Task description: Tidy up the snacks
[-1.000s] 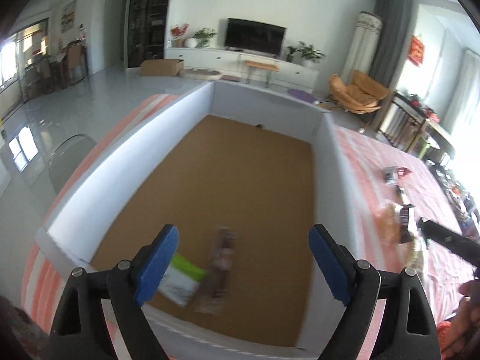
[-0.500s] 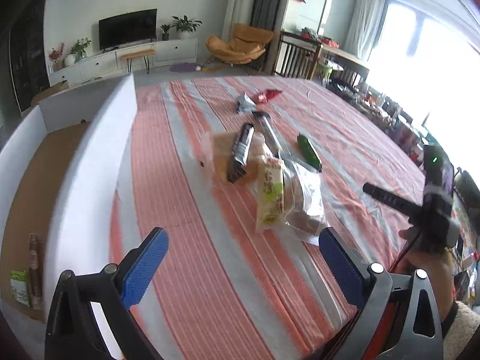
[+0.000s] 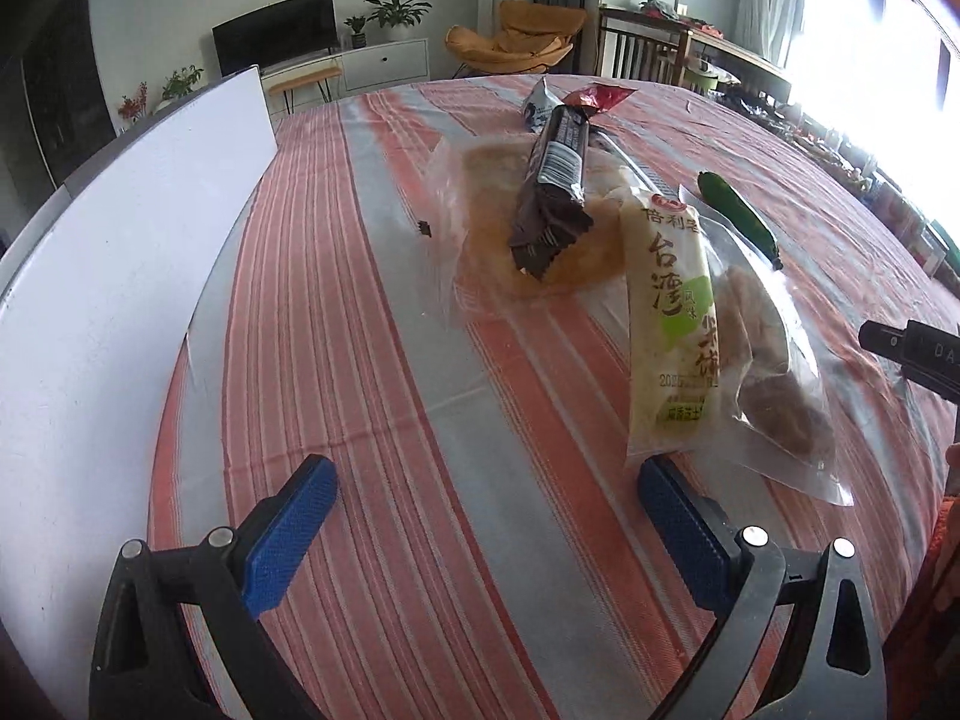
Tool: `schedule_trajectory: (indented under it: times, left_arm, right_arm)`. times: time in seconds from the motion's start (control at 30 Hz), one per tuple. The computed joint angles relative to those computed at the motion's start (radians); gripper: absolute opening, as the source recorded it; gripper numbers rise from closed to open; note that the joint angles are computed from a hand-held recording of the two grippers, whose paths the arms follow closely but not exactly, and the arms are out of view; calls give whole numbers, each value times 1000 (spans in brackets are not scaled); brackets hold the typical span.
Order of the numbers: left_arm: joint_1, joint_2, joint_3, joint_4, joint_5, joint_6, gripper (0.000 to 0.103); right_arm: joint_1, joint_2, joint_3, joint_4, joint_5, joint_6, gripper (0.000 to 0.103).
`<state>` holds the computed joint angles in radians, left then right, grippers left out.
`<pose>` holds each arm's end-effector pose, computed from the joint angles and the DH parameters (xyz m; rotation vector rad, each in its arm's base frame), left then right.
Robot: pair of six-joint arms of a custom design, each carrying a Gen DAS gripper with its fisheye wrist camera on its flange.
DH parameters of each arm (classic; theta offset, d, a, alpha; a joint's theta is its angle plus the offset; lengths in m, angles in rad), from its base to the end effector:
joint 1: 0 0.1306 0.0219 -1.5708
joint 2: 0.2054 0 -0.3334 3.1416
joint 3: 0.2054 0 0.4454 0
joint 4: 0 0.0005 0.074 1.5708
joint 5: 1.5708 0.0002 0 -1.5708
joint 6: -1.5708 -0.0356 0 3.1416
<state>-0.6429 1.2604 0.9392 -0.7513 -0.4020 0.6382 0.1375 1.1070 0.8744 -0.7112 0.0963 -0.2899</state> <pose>0.3766 -0.2653 0.2277 -0.1242 2.5093 0.0283 0.4306 0.0556 0.2615 0.2301 2.4985 0.0543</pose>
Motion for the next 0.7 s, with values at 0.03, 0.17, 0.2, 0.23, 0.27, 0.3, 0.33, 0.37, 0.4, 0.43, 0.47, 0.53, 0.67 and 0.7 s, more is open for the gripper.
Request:
schedule_trajectory:
  times: [0.03,0.17,0.2,0.23,0.27,0.3,0.33,0.37,0.4,0.43,0.47,0.53,0.67,0.7]
  left_arm:
    - [-1,-2,0,-5,-4,2,101]
    - [0,1,1,-7,0,3,103]
    - [-1,1,1,-7,0,3,103]
    - [-1,1,1,-7,0,3,103]
    - [-1,1,1,-7,0,3,103]
    - [-1,1,1,-8,0,3,103]
    - [-1,1,1,-8,0,3,103]
    - [-1,1,1,-8,0,3,103]
    - [-1,1,2,-9,-1,3,103]
    - [-1,1,2,-8,-1,3,103]
    - [0,1,1,-7,0,2,103]
    - [0,1,1,-7,0,2,103]
    - [0,1,1,-7,0,2,103]
    - [-1,1,2,-8,0,3,103]
  right_arm:
    - [1,6,3,8,5,-1,77]
    - [22,54,28,32,86,10,84]
    - [29,61,32,34,104,14,84]
    - [31,61,31,37,109,16,86]
    - [31,59,29,37,108,15,87]
    - [29,56,28,37,103,15,87]
    - [28,53,27,37,101,15,87]
    - [29,51,25,37,103,15,87]
    - [29,51,25,37,103,15,87]
    - [28,49,24,37,104,15,87]
    - [27,48,23,38,105,16,87]
    - [27,48,24,37,105,16,87]
    - [28,48,23,37,105,16,88]
    - [27,48,23,37,105,17,88]
